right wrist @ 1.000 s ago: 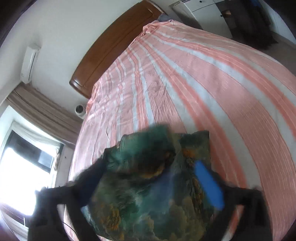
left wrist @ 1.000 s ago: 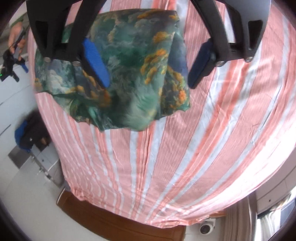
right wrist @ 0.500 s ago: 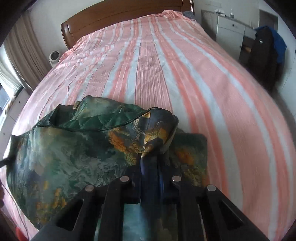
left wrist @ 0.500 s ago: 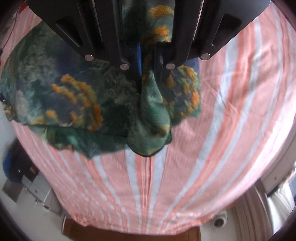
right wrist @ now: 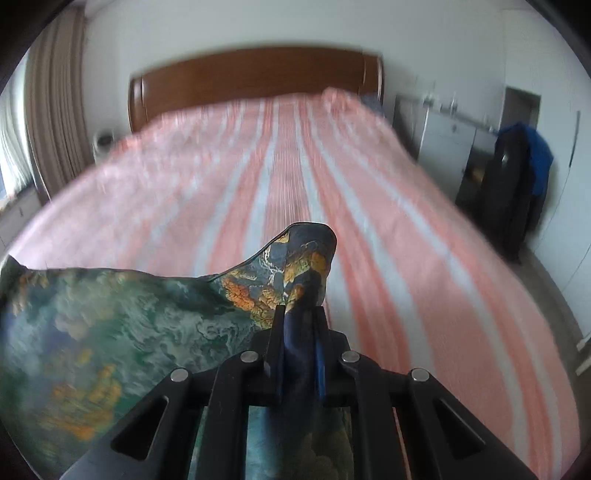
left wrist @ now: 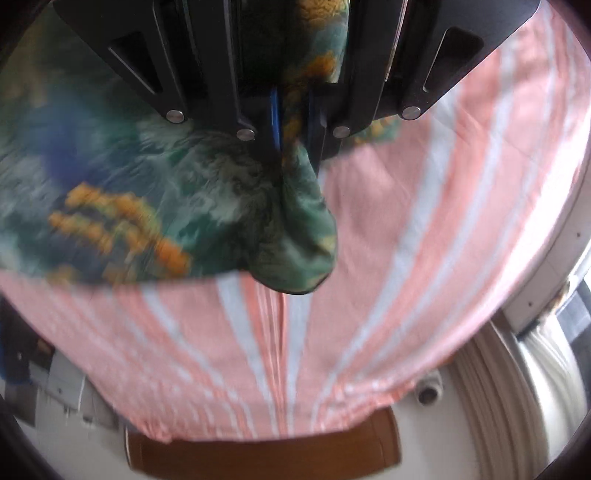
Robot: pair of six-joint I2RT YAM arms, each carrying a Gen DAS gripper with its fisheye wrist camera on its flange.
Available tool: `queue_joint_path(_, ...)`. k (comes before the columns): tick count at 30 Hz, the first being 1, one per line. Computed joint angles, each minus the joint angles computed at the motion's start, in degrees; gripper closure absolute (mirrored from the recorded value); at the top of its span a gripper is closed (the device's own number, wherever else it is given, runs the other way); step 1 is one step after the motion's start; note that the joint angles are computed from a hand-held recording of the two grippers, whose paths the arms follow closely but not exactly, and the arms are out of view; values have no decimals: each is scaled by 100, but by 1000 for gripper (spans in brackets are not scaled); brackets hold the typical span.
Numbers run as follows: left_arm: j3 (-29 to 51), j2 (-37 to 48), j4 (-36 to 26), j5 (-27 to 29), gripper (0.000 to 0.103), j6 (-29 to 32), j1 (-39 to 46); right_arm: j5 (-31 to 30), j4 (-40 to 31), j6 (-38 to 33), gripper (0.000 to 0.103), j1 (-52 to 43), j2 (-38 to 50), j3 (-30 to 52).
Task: Fold large clothes
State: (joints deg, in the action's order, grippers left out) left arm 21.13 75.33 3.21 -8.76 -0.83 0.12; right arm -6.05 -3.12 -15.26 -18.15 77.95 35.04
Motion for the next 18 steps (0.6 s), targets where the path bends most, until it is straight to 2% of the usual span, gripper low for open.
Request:
queue_joint_path(1,-226,126,472,-50,93,-89,-62,-107,99,-148,90,-71,375,-10)
queue_joint_path(2,-368,4,604,-6,93,-50,-46,-153,524,-22,89,-121,746,-266)
queue_joint_path(4,-330,3,560,294,88,-3,163,-271,1119,-56,88,-247,813,-624)
queue_joint_path(5,-233,79,470,544,83,41,364,-339,1142,-52,86,-302,829,-615)
queue_joint_path(6,-162,13,271,805,80,65,579,-473,931,-61,82,-400,907,-456)
queue_joint_path(7,-40,-55,-6,1028,70,74,768,-622,669,-46,81,-499,931,-301)
queue_joint_path(8,120,-156,-361,1187,50,87,927,-803,476,-37,75,-605,950,-174)
queue_joint_path(9,199,-499,-843,1379,37,125,1119,-1174,57,-61,61,-863,840,10)
queue_joint_path(10,185,-989,-1260,1775,19,300,1495,-1447,-221,-36,49,-976,683,91)
queue_joint_path(11,71,-1492,-1538,2184,12,528,1880,-2053,-697,-72,26,-1377,474,248)
queue_joint_path(12,20,-1969,-1942,2645,11,843,2345,-2593,-999,-149,13,-1687,397,368)
queue_joint_path(13,74,-2258,-2473,3156,9,1292,2944,-3347,-1549,-377,10,-2286,163,516)
queue_joint_path(14,165,-2331,-2997,3618,9,1798,3556,-3617,-1872,-562,7,-2598,68,608)
queue_joint_path(15,215,-2296,-3337,3911,9,2161,3973,-3898,-2510,-1047,5,-3131,64,824)
queue_joint_path(16,315,-2061,-3846,4327,9,2769,4616,-3997,-2877,-1323,5,-3376,149,972)
queue_joint_path(18,420,-1430,-4391,4773,9,3487,5266,-4074,-3752,-2123,4,-3946,632,1323)
